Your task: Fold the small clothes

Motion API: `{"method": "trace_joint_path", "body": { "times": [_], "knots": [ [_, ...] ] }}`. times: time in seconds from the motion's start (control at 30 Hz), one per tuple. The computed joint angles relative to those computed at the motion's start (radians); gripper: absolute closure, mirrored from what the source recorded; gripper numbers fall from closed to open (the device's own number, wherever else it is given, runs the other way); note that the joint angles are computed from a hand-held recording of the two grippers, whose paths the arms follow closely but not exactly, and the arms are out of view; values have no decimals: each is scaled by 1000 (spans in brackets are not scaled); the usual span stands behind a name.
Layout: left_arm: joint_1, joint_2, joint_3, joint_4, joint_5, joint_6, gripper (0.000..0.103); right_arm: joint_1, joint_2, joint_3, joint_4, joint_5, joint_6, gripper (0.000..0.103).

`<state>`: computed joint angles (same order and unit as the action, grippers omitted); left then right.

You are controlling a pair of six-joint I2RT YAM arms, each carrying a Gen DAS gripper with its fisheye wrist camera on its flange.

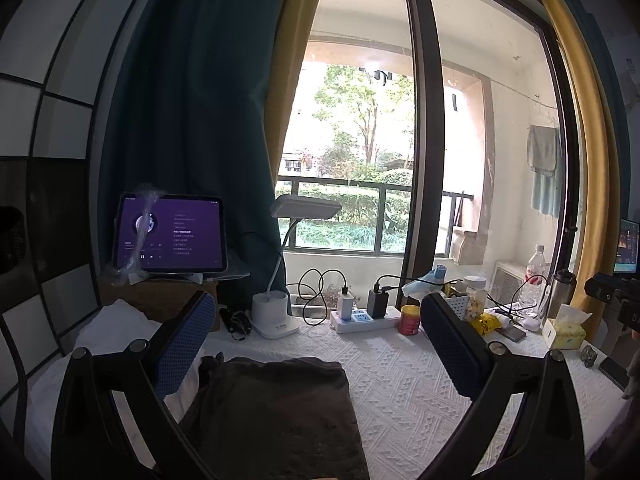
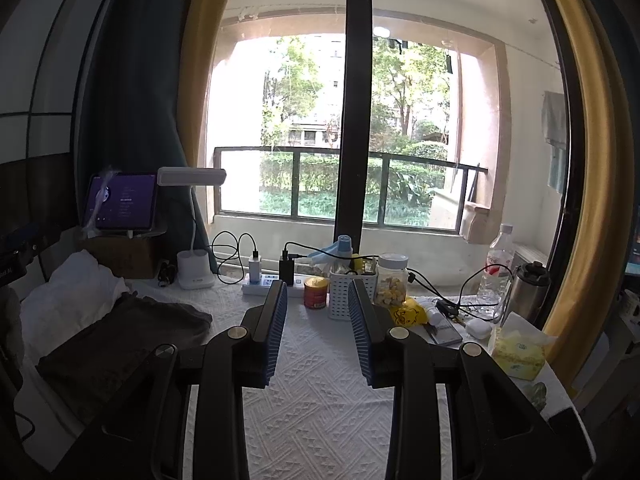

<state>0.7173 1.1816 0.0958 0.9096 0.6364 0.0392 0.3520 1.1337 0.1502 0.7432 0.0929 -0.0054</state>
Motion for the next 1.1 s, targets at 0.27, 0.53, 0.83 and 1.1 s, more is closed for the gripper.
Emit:
{"method": "trace_joint_path", "body": {
  "times": [0.27,0.53,0.83,1.1],
  "knots": [
    [-10,-4,-3,2,-8,4,2,-13,10,-2,9,-11,0,69],
    [-15,-7,-3,4,-12,3,2,-16,3,-9,13,-10,1,69],
    [-25,-24,-11,5,-17,2,2,-22,-10,-18,10,-15,0,69],
    [-24,-30,-11,-2,-16,2,2,-29,-17,-21,1,-20,-1,69]
  ]
}}
